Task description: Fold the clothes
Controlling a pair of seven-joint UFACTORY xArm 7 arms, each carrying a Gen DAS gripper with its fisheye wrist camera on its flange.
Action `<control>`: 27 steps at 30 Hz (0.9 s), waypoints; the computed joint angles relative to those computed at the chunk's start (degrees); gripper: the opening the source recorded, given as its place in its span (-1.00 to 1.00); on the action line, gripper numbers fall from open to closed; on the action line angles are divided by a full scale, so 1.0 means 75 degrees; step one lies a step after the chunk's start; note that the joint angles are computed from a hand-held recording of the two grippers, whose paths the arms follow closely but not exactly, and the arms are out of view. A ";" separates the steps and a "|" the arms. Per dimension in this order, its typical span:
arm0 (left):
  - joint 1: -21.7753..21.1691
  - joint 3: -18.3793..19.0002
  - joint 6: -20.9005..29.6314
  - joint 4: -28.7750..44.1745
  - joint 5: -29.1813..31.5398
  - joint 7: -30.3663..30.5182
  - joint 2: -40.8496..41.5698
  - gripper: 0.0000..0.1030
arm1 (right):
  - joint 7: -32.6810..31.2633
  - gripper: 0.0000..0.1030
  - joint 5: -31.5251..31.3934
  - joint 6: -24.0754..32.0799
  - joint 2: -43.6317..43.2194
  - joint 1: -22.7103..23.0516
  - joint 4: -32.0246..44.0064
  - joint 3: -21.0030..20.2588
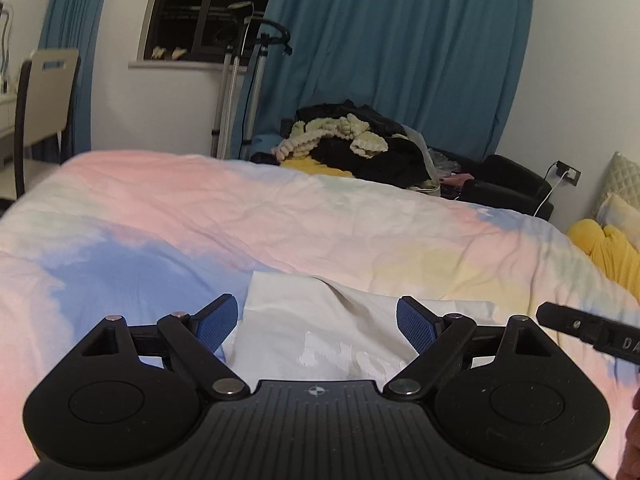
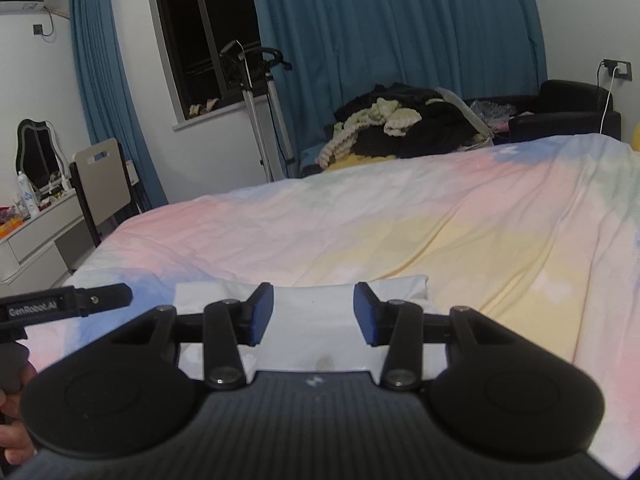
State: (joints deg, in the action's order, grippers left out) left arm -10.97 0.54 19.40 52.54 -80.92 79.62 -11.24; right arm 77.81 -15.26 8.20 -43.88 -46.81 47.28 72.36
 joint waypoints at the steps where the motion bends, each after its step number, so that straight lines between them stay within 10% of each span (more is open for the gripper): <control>1: 0.0007 0.0026 0.0102 -0.0137 -0.0001 0.0040 -0.0165 0.73 | 0.0025 -0.09 0.0030 0.0084 -0.0117 0.0188 -0.0037 -0.0098; 9: -0.0185 0.0203 0.0061 -0.1248 -0.0806 0.1226 -0.1462 0.73 | 0.0630 0.00 0.0115 0.0855 -0.0996 0.1172 -0.0278 -0.0351; 27: -0.0025 -0.0026 0.0125 -0.0931 -0.1159 0.1678 -0.0805 0.88 | 0.0391 0.46 0.0073 0.0626 -0.1213 0.0409 -0.0056 0.0091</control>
